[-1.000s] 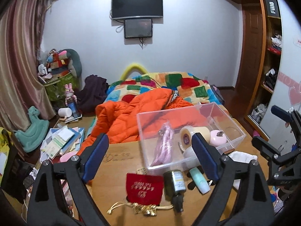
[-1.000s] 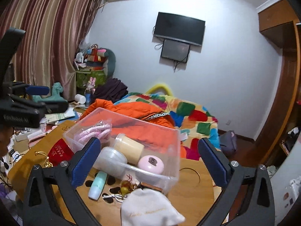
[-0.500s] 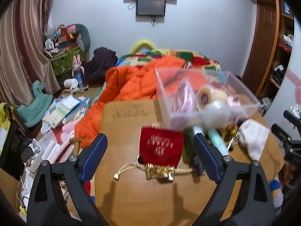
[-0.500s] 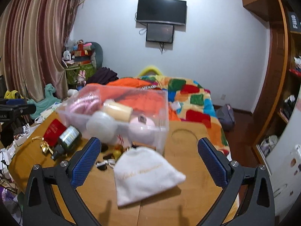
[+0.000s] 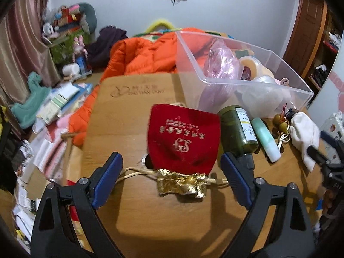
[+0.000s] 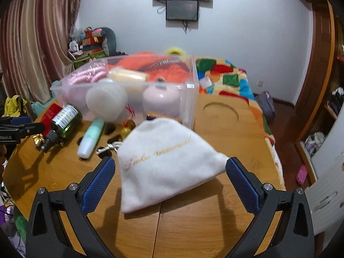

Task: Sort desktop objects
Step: 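Grasp the red pouch with the left tool while the right tool grasps the white cloth bag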

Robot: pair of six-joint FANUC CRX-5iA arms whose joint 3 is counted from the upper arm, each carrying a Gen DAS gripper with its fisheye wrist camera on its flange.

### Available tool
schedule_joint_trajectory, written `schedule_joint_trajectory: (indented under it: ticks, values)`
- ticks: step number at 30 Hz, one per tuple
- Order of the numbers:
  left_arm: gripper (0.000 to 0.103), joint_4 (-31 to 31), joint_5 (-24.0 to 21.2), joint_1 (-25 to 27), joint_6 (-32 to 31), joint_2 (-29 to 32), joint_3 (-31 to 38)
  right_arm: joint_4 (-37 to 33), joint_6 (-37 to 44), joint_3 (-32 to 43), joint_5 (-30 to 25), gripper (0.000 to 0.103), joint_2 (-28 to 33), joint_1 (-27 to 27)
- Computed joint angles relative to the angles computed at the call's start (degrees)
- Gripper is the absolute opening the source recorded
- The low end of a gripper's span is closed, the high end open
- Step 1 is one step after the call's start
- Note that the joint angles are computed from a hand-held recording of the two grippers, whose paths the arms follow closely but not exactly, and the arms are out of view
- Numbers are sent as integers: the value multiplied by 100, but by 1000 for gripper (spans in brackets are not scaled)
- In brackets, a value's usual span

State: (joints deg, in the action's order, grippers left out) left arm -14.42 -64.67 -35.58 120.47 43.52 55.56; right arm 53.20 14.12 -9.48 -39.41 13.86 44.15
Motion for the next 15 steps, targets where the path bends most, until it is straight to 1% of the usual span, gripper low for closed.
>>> schedule_joint_trajectory:
  ticks: [2, 6, 7, 8, 9, 12, 13, 14, 15]
  values:
    - [93, 61, -113, 29, 51, 122, 170, -409, 293, 171, -81, 103, 74, 2]
    - [93, -52, -414, 9, 133, 390, 626, -509, 161, 130, 113, 102, 73, -61]
    - [92, -66, -478, 2, 131, 449, 732, -516, 100, 122, 142, 102, 71, -58]
    - [92, -107, -533, -15, 157, 493, 806, -580, 101, 98, 217, 98, 53, -81]
    - [89, -68, -563, -7, 134, 529, 858, -675, 148, 99, 275, 91, 45, -104]
    - [72, -176, -667, -55, 156, 580, 1000, -580, -71, -88, 544, 81, -76, -173]
    - [67, -152, -632, -50, 163, 565, 971, -573, -100, -145, 636, 79, -119, -198]
    - [65, -125, -590, -37, 161, 548, 934, -579, -105, -182, 714, 76, -148, -215]
    - [58, -142, -582, -46, 174, 536, 922, -570, -102, -221, 775, 74, -175, -226]
